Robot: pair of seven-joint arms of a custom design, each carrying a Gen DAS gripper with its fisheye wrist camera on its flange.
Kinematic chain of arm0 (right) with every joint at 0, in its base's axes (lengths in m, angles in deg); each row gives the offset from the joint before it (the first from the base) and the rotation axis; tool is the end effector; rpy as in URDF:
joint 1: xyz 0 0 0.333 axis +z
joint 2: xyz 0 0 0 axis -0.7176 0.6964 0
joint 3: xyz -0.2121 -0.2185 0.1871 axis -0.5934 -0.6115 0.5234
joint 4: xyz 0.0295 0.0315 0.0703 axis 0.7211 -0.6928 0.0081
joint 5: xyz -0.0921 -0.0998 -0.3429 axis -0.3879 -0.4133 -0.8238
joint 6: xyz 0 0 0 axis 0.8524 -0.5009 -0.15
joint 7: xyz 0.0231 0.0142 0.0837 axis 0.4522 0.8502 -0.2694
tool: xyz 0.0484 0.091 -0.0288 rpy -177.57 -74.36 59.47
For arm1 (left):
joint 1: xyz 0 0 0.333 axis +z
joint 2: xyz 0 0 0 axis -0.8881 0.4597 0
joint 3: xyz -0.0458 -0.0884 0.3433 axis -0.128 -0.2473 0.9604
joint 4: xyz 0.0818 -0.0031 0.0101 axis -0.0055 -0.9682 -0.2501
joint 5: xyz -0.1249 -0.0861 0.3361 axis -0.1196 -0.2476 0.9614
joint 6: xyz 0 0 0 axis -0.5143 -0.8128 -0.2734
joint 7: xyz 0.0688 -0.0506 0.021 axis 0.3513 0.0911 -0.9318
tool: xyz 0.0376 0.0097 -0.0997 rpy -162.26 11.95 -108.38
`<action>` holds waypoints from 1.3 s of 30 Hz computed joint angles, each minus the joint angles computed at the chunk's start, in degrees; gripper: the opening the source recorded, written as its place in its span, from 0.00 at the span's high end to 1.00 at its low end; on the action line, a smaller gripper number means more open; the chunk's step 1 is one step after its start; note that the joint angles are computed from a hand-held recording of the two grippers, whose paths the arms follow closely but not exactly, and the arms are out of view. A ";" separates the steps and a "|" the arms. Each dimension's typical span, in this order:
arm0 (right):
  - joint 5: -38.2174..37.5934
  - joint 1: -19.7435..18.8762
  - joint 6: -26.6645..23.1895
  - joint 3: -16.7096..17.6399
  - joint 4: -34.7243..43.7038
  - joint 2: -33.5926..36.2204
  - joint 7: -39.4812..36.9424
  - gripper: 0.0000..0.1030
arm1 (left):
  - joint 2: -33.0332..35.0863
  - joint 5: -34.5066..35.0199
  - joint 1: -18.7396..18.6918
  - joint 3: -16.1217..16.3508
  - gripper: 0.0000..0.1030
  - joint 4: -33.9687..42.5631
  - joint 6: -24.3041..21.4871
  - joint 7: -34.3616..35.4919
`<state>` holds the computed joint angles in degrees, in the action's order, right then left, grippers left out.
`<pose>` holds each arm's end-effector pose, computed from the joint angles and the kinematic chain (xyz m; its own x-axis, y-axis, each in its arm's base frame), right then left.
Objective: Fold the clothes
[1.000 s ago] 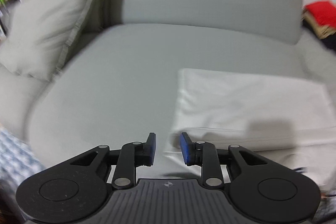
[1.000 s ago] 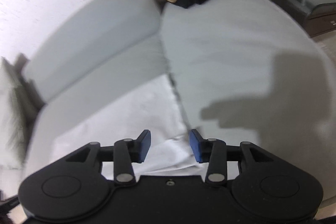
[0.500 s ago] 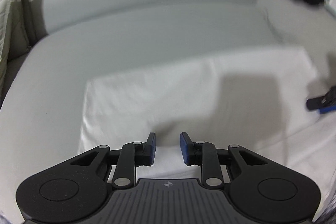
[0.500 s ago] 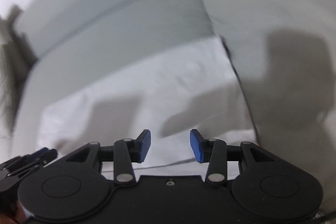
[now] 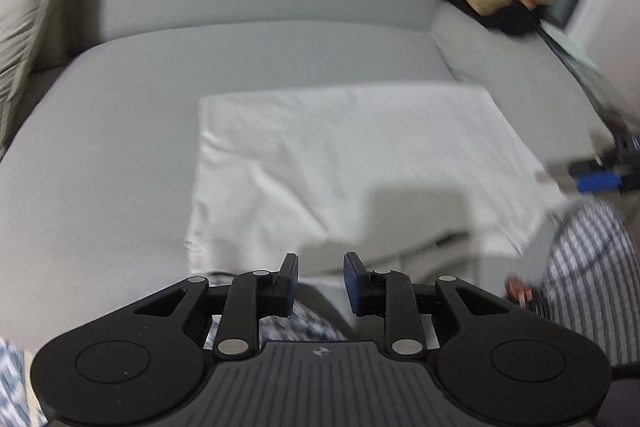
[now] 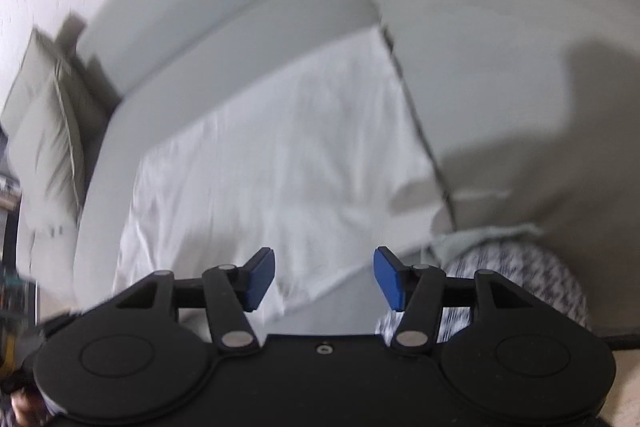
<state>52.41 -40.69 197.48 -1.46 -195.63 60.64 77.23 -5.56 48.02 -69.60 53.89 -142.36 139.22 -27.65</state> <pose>0.5727 0.0645 0.5614 0.2023 -0.8628 -0.4632 -0.9417 -0.0416 -0.3338 0.4041 -0.1424 0.5369 0.1545 -0.9825 0.1037 -0.7891 -0.1859 -0.5855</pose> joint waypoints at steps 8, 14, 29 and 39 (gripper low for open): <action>4.15 3.11 13.92 2.34 -4.36 1.55 -4.22 0.71 | 8.68 17.90 7.77 -7.44 0.85 7.15 -2.89 -18.97; -12.25 7.16 24.02 2.95 -8.65 2.62 -1.88 0.73 | 17.16 21.77 5.81 -9.21 0.83 17.24 -29.29 -19.86; -2.68 1.22 25.01 1.17 -3.96 3.16 3.47 0.79 | 5.57 20.89 5.15 -1.49 0.85 7.76 -16.18 -22.75; -27.50 7.67 26.07 -2.21 -2.97 8.86 18.56 1.00 | 16.62 20.26 -0.73 -3.07 0.83 14.31 -18.15 -13.67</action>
<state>24.91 -33.02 223.56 -3.66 -198.60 69.50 95.79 11.06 68.28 -70.33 50.82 -128.04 121.07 -41.32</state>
